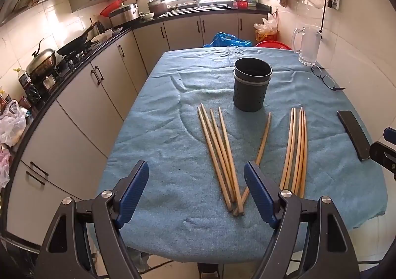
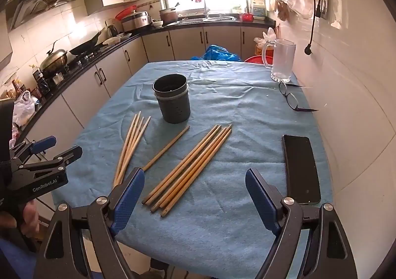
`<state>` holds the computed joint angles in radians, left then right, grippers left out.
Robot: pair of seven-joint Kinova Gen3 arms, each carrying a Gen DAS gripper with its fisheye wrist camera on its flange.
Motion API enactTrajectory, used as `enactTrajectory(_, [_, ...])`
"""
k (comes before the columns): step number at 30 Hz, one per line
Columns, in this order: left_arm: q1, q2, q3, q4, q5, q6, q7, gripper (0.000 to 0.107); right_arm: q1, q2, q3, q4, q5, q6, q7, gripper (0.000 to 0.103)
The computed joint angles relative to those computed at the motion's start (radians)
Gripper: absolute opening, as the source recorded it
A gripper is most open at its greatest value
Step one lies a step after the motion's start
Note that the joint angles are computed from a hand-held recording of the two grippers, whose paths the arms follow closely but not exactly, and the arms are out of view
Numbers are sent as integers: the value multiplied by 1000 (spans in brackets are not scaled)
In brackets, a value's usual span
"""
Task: Organize utensils
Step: 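Move both tools toward the loose wooden chopsticks on the cloth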
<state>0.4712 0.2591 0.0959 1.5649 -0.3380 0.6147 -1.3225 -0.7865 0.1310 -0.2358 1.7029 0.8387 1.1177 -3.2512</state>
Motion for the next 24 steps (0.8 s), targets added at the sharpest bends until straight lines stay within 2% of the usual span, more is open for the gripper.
enactTrajectory(14, [2, 12, 1, -8, 17, -7, -7, 78, 6, 4, 6, -15, -37, 2, 29, 87])
enactTrajectory(24, [17, 36, -4, -56, 2, 53, -26, 78, 21, 0, 12, 0, -33, -30, 22, 87])
